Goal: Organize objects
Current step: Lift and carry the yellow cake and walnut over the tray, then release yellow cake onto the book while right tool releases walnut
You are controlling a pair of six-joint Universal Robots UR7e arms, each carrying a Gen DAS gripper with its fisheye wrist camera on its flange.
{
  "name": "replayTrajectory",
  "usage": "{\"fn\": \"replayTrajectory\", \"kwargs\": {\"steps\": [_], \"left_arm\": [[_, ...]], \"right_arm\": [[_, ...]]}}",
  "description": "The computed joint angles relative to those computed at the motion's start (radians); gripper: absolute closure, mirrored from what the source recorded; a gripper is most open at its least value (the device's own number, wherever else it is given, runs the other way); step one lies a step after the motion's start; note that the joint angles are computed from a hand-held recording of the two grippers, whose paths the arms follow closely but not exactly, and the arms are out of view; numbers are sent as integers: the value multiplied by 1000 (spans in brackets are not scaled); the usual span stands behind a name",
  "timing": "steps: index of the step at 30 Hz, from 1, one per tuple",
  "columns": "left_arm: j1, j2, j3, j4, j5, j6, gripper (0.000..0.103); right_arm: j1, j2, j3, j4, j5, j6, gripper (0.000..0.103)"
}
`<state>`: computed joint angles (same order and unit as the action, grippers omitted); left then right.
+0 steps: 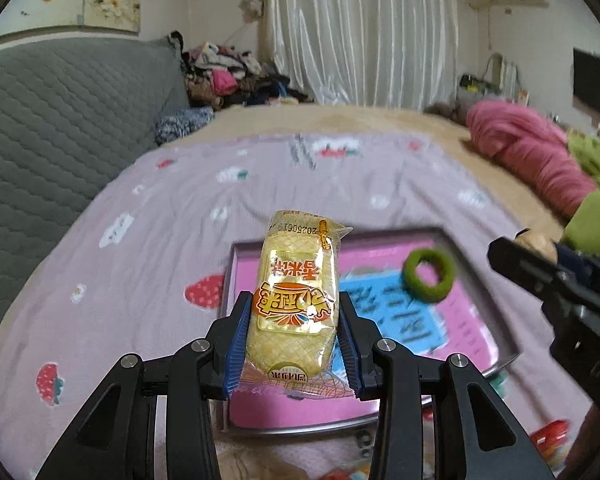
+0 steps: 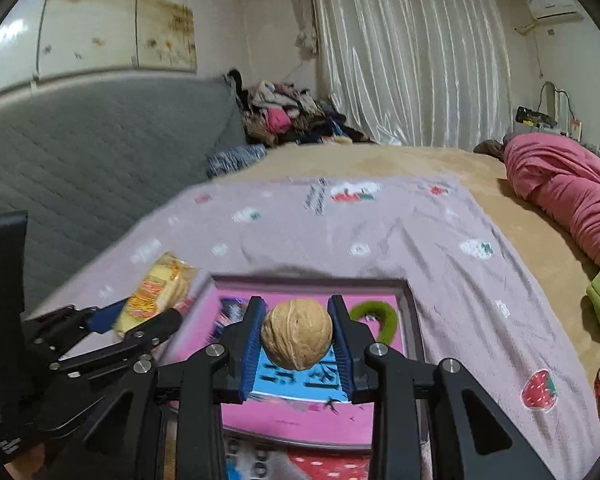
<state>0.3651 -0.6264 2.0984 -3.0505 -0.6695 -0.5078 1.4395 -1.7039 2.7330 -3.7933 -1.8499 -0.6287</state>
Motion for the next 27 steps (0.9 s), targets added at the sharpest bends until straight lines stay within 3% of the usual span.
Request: {"fn": "replayTrajectory", "kwargs": {"steps": [7,10,14,27], "left_arm": [[98,53,-44,12,-82,53,61],[118,63,-55,19,-118,66,61],[123,78,-72,76,-121,46,61],[147,98,-98,161,-158,9,61]], "right_arm": [[-81,83,-34,-24,-5,-52,70],[-86,148,-66,-78,-56,-61,70],[-128,173,-95,-3,-88,-27,70],[-155,235,-137,72,-173,-2,70]]}}
